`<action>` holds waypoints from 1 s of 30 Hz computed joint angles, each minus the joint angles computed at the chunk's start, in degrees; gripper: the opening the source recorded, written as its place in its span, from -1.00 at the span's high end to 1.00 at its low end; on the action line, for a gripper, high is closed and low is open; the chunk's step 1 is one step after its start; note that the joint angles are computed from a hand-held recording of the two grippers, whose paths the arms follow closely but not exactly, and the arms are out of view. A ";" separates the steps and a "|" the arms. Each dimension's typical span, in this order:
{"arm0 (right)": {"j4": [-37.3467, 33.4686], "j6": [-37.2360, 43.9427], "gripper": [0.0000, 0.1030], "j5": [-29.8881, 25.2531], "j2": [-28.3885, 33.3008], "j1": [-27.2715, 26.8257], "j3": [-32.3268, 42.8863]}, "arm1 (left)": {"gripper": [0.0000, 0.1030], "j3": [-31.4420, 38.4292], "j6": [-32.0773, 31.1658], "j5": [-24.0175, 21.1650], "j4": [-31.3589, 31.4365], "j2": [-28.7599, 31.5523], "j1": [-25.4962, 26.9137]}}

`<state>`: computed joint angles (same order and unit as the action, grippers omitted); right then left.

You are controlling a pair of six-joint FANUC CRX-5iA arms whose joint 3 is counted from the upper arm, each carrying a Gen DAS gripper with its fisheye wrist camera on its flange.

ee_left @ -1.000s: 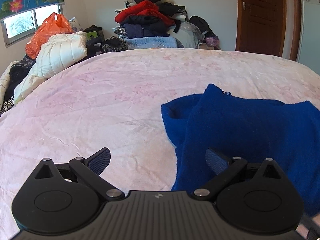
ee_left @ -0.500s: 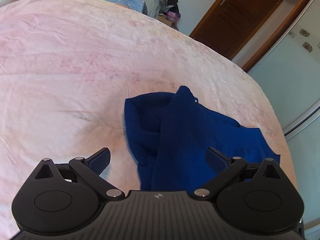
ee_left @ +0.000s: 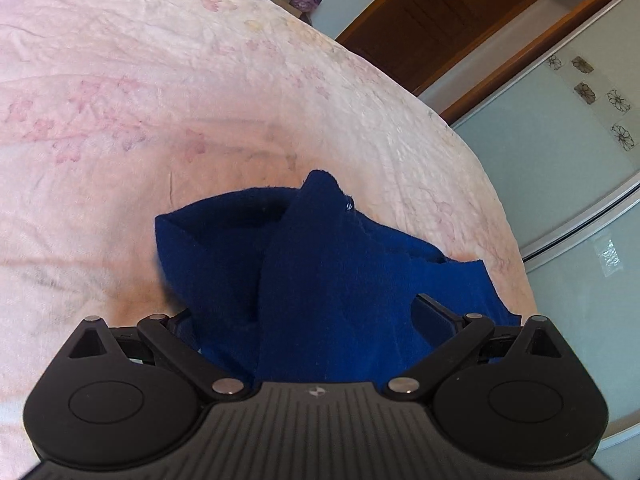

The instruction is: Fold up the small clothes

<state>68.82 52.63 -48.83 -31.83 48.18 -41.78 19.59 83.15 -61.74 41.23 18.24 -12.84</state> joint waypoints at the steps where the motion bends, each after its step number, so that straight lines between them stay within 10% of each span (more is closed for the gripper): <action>1: 1.06 -0.94 -0.62 0.51 0.42 -0.39 -0.18 | -0.98 0.19 -0.09 0.47 0.33 0.34 -0.10; 5: 1.50 -2.07 -0.21 1.81 1.59 -0.89 0.02 | -0.89 2.16 0.83 1.07 -0.86 1.58 -0.89; 9: -1.48 0.57 0.34 0.45 0.65 1.68 0.26 | 0.18 7.86 4.45 -1.70 -8.70 3.30 -2.16; 12: -2.83 1.93 0.64 -0.24 0.18 3.19 0.33 | 0.62 9.92 7.74 -3.32 -11.70 3.83 -2.34; 30: -18.75 -1.72 0.88 0.17 -16.27 3.87 4.33 | 0.69 34.32 23.26 -13.15 -36.14 7.62 -13.41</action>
<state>50.07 50.91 -48.66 -48.10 52.04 -37.45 53.91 106.41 -74.89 5.09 25.85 -26.25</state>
